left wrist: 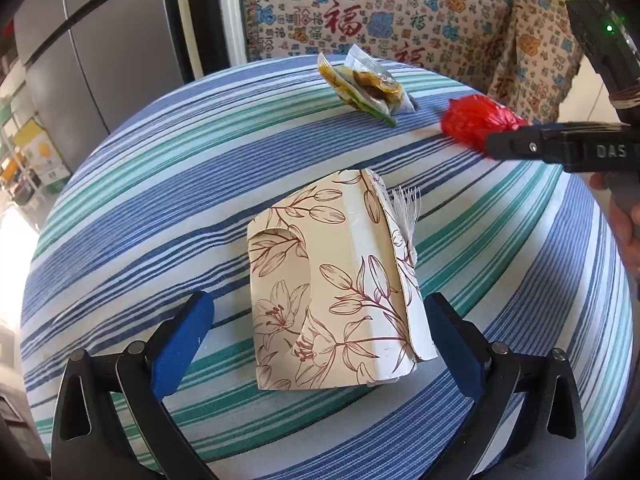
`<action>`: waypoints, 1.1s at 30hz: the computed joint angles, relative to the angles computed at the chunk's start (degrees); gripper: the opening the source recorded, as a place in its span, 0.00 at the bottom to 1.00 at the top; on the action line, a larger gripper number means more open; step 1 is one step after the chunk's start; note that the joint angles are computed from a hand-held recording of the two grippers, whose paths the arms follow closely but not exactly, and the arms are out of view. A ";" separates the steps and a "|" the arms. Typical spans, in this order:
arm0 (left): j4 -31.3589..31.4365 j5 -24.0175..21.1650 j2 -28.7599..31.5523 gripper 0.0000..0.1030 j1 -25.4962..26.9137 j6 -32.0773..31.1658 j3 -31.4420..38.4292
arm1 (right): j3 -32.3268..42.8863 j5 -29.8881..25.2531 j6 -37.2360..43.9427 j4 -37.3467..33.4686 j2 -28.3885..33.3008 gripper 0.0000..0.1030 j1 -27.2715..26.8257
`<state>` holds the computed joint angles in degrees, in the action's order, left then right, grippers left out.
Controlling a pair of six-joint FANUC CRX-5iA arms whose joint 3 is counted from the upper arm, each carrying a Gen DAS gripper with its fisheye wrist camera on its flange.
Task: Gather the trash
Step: 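Grasp the floral paper bag with the left gripper while the right approaches the red plastic bag, then grasp the red plastic bag with the right gripper and lift it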
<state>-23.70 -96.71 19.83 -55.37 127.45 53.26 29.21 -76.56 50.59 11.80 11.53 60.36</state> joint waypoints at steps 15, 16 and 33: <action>0.20 0.37 -0.26 0.99 0.22 -0.11 -0.52 | 0.69 -5.03 4.78 10.38 2.99 0.88 4.80; 0.35 0.55 -0.32 0.99 0.27 -0.11 -0.61 | 1.23 -5.29 4.15 10.88 3.64 0.88 4.70; 12.10 13.50 -7.63 0.65 6.07 0.51 -11.71 | 2.77 -10.41 -4.36 7.99 1.13 0.42 6.00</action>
